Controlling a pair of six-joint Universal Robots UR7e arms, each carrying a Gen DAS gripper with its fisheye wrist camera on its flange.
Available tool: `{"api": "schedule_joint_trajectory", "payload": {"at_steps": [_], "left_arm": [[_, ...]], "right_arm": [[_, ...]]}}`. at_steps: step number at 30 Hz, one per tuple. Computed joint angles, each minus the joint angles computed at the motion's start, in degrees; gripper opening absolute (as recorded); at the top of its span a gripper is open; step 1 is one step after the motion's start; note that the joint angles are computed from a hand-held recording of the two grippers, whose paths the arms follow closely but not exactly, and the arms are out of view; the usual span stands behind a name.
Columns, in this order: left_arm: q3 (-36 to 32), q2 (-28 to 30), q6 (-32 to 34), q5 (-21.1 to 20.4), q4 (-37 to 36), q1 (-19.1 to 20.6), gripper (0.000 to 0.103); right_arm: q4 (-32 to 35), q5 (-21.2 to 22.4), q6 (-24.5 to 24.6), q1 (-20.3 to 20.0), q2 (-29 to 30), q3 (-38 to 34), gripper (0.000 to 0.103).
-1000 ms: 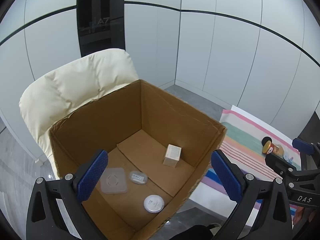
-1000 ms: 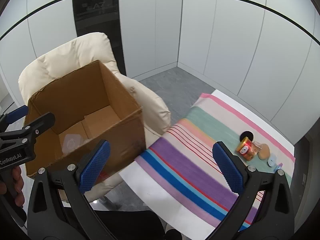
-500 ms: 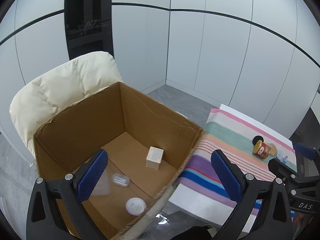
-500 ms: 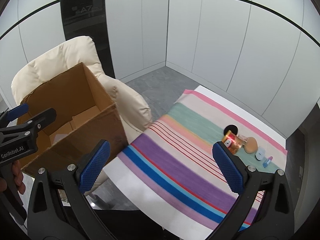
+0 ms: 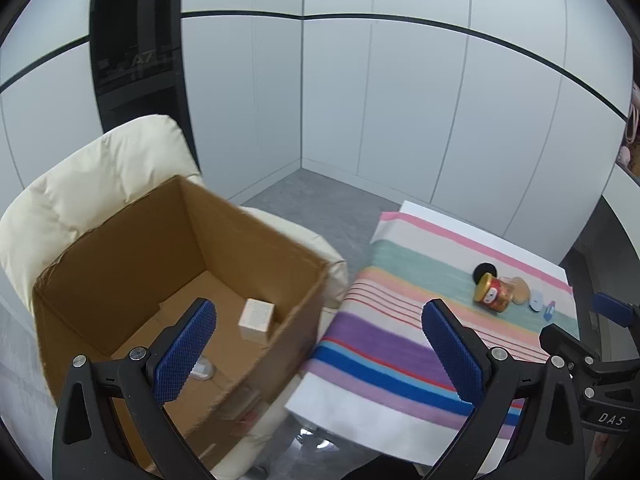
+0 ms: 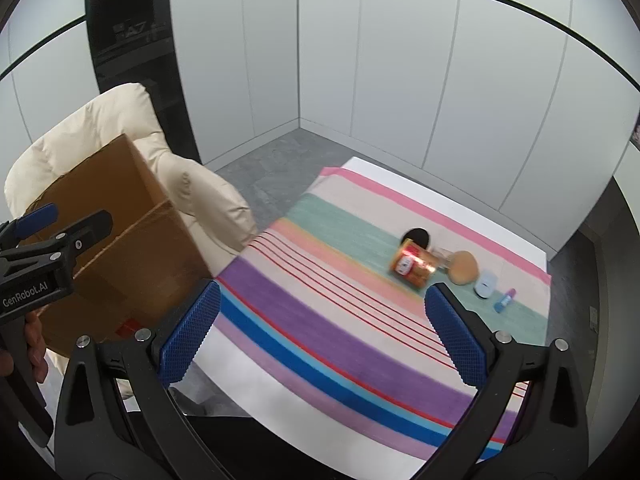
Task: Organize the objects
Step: 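Move both tools back over the table toward the red-gold can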
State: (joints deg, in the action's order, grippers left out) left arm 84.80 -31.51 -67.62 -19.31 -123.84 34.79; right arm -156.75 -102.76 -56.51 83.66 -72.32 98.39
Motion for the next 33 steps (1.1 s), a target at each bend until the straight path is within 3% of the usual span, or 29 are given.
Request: {"api": "schedule_joint_trajectory", "payload": {"at_steps": [19,23,33], "left_arm": [[-15.7,13.4,21.6,-4.2,-12.6,-0.1,0.103],[-19.2,15.7,24.3,-5.2,-12.4,-0.1,0.103],[-28.7,22.3,31.0,-8.6,-13.1,-0.3,0.103]], "right_arm": [[4.1,0.6,3.0,-5.8,-1.3,-7.1,0.103],[5.7,0.1,4.3,-6.9,-1.3,-8.6,0.103],[6.2,-0.9,2.4,-9.7,-2.2,-10.6,0.103]]}}
